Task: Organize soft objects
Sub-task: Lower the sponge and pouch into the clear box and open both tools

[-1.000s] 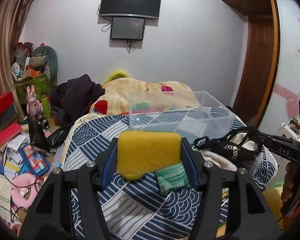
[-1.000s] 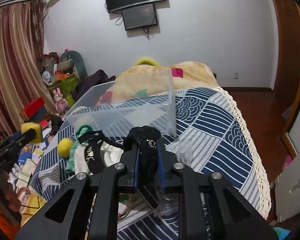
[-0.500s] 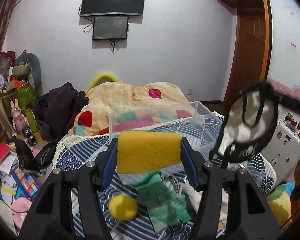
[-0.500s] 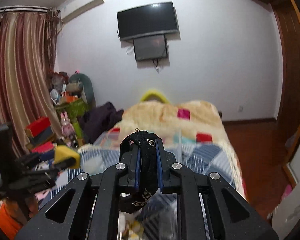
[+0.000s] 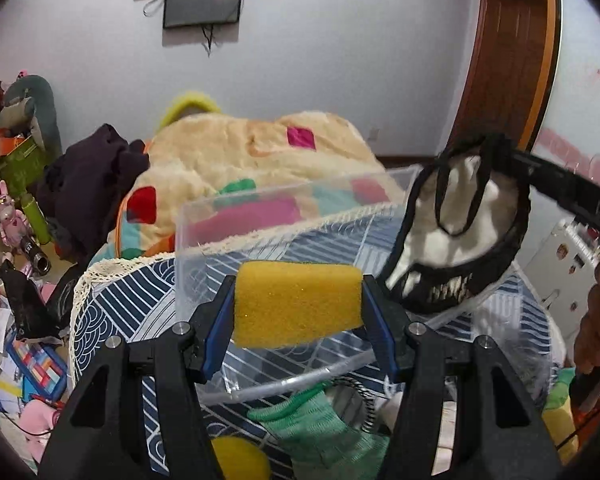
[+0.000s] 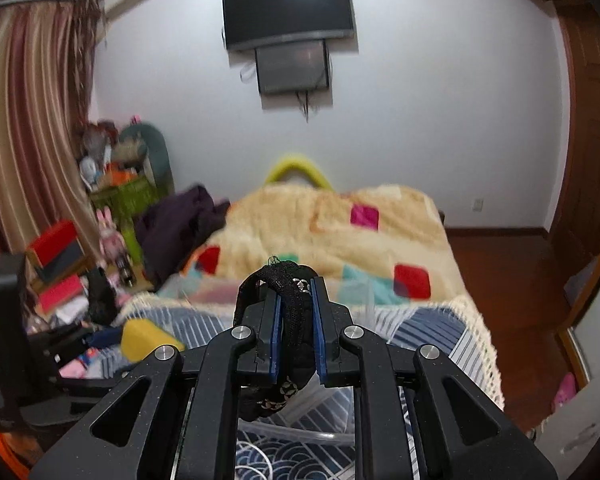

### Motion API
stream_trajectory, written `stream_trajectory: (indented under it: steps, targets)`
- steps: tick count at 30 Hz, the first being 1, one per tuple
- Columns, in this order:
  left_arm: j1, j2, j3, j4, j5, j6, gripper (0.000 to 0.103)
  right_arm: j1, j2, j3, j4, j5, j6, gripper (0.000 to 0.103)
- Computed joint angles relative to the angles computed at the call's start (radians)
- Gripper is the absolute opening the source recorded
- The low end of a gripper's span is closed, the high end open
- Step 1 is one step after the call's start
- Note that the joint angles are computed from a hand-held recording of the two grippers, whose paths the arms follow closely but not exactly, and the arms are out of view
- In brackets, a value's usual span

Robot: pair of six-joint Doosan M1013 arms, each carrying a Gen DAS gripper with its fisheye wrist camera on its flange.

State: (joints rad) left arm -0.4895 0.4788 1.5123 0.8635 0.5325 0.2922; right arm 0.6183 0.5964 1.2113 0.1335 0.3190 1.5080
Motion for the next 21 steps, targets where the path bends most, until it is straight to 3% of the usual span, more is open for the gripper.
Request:
stream_trajectory:
  steps: [7,12,16,21]
  targets:
    - [0.011,0.034,-0.042,-0.092,0.019,0.102,0.060,-0.006,0.043,-0.059,-0.015,0.150,-0.032,0.012]
    - [0.019,0.044,-0.058,-0.219,0.013,0.221,0.063,-0.011,0.051,-0.071,-0.027,0.206,-0.033,0.014]
    - [0.013,0.036,-0.050,-0.206,0.013,0.218,0.070,-0.010,0.039,-0.056,-0.035,0.228,-0.073,0.015]
    - [-0.006,0.007,-0.020,-0.135,0.005,0.163,0.078,-0.018,0.018,-0.027,0.045,0.252,-0.163,0.036]
